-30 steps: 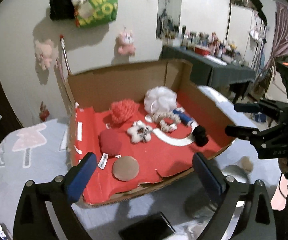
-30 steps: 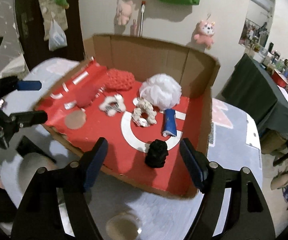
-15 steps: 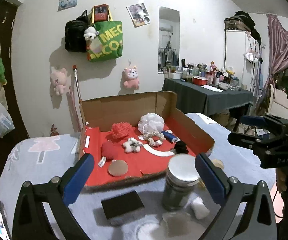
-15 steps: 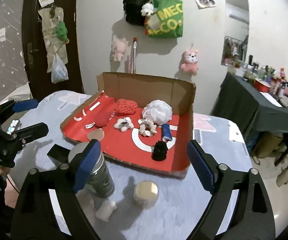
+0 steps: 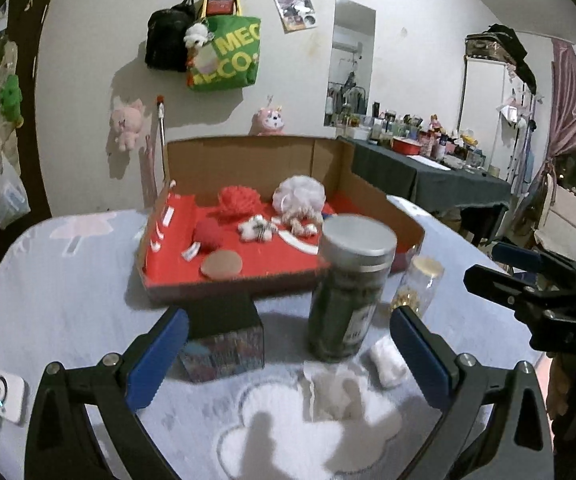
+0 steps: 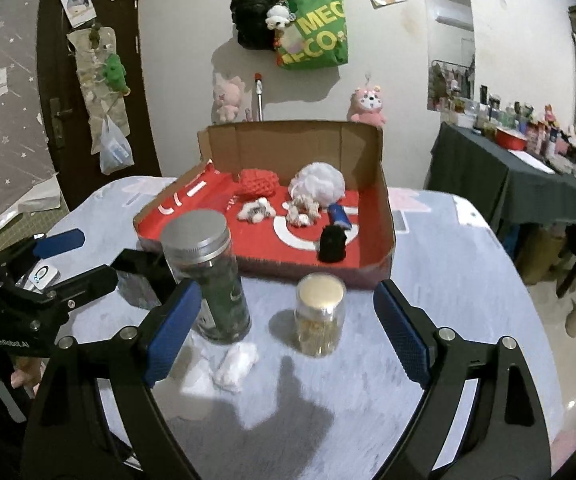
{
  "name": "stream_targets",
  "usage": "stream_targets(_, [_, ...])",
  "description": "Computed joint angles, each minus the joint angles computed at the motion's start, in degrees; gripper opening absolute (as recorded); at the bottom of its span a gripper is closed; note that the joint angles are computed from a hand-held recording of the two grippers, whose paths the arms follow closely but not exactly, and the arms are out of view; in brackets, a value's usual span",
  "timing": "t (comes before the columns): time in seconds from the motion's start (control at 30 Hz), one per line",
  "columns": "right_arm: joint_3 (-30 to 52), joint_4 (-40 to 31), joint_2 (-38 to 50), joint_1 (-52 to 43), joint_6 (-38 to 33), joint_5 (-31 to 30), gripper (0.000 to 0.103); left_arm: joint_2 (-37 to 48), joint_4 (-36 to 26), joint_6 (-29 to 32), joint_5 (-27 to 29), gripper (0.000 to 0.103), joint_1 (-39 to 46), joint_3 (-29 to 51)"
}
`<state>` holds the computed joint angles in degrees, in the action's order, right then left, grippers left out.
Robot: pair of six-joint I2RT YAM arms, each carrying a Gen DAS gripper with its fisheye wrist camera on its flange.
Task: Organize soft objects
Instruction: 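Move both tools back toward the white tissue items on the table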
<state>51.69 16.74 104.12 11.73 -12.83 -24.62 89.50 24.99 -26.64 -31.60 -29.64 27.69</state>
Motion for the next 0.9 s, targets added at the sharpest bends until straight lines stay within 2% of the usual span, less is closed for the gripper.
stream_targets(0.2, [-5.11, 7.98, 2.64, 0.6, 1.13, 2.01, 0.089, 6.26, 3.51, -3.12, -0.44, 0.103, -0.77, -0.64])
stream_targets(0.43, [-4.91, 9.03, 7.9, 0.58, 0.92, 3.48, 0.089, 14.48, 4.99, -5.76, 2.15, 0.103, -0.49, 1.18])
stream_targets(0.7, [-2.88, 7.71, 12.04, -0.6, 0.78, 3.84, 0.089, 19.73, 1.42, -6.07, 7.13, 0.103, 0.4, 5.65])
stream_targets(0.9, [-1.88, 6.81, 12.78, -1.39, 0.57, 3.24, 0.089, 21.87, -4.46, -4.64, 10.19, 0.103, 1.29, 10.34])
